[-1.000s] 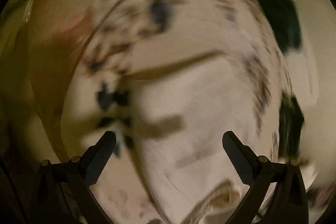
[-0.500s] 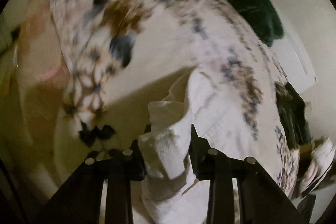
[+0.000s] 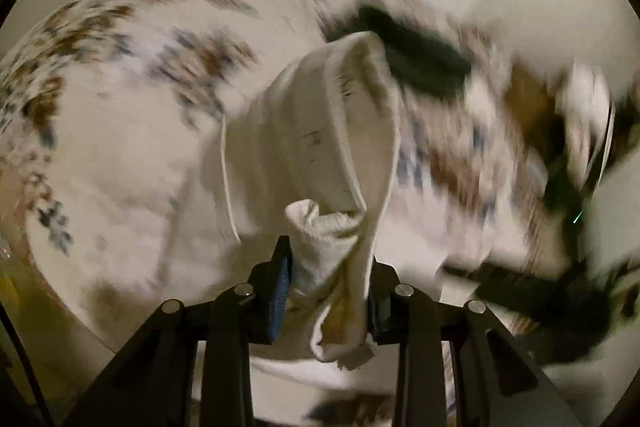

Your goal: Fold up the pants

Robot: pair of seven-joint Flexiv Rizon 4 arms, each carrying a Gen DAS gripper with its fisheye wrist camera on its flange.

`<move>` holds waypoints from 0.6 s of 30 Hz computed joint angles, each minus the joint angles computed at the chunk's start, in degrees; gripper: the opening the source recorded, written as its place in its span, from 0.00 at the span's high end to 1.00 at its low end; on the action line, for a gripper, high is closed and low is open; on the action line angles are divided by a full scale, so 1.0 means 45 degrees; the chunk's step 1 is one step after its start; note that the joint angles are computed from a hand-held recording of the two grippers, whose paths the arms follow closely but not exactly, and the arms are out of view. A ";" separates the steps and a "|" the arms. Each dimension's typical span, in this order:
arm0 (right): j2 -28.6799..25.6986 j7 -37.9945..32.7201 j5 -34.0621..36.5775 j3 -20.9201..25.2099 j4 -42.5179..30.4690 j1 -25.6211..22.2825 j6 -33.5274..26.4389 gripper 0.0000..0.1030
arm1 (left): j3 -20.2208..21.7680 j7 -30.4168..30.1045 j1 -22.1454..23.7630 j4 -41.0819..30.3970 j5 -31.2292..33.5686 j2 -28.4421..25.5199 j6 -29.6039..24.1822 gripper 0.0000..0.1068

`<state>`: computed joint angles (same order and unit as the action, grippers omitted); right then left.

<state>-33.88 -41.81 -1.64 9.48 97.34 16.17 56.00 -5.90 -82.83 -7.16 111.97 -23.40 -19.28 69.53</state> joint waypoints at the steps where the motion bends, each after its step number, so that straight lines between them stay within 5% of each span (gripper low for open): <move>1: 0.0238 0.0067 -0.0019 -0.0113 0.0371 -0.0074 0.0027 0.17 | 0.0361 -0.0611 -0.0486 -0.0419 0.0880 -0.0402 -0.0587 0.74; 4: 0.0813 0.0118 0.0053 -0.0263 0.1321 -0.0459 -0.0111 0.17 | 0.0807 -0.1729 -0.1409 -0.1420 0.2563 -0.1799 -0.2068 0.74; 10: 0.1175 0.0008 0.0318 -0.0223 0.2212 -0.0943 0.0019 0.17 | 0.0913 -0.2411 -0.1681 -0.1873 0.3547 -0.2223 -0.2493 0.71; 13: 0.1152 -0.0747 0.1109 0.0315 0.2098 -0.1404 0.0440 0.17 | 0.0301 -0.2080 -0.0878 -0.2081 0.2322 -0.1954 -0.3973 0.57; 18: 0.0558 -0.3226 0.3275 0.1836 0.0930 -0.2296 0.1154 0.17 | 0.0580 -0.1745 -0.0257 -0.1370 0.1688 -0.0587 -0.4151 0.17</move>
